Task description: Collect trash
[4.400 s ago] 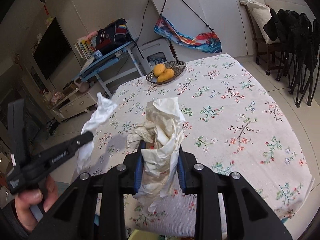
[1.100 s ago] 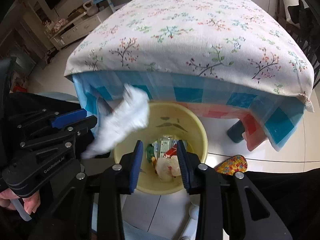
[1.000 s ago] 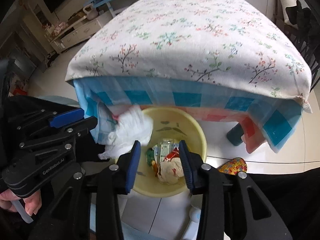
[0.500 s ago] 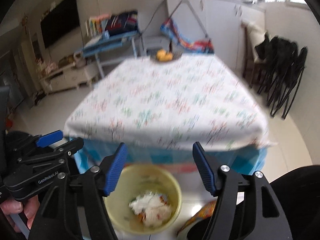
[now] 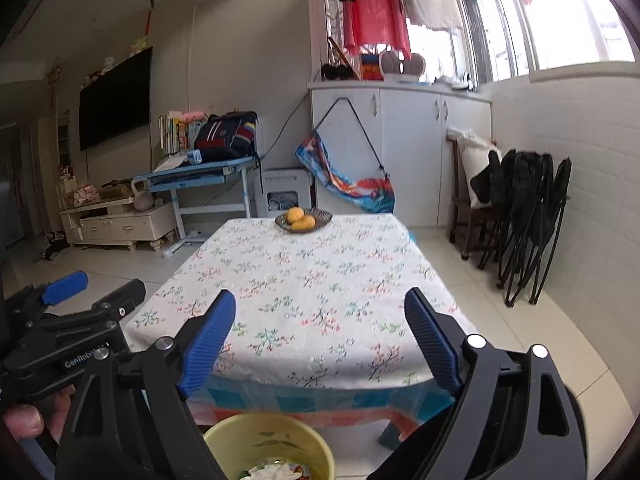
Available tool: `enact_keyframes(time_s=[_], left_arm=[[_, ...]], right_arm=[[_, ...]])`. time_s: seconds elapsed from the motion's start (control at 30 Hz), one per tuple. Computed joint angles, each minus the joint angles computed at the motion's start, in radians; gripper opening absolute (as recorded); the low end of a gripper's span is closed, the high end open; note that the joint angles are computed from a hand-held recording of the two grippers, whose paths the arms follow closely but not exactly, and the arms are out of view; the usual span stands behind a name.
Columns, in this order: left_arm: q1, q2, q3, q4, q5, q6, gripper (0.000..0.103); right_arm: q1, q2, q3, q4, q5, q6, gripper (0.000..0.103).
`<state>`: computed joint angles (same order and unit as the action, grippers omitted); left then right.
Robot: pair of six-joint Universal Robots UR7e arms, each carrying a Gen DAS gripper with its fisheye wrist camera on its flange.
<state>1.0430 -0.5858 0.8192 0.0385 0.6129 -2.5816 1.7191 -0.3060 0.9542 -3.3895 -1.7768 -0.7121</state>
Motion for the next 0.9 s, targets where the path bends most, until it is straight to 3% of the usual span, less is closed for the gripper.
enact_keyframes(time_s=[0.2,0.47,0.9], left_arm=[[-0.002,-0.050,0.073,-0.110,0.010,0.026,0.088],[-0.004,-0.087,0.136,-0.238,0.004,0.094,0.089],[-0.003,-0.087,0.127,-0.238,-0.005,0.121,0.090]], right_arm=[[-0.001,-0.003,0.013,-0.071,0.006,-0.002,0.091],[-0.001,0.027,-0.034,-0.076,-0.015,-0.004,0.094],[0.007,0.051,-0.070,-0.062,-0.063,-0.030,0.095]])
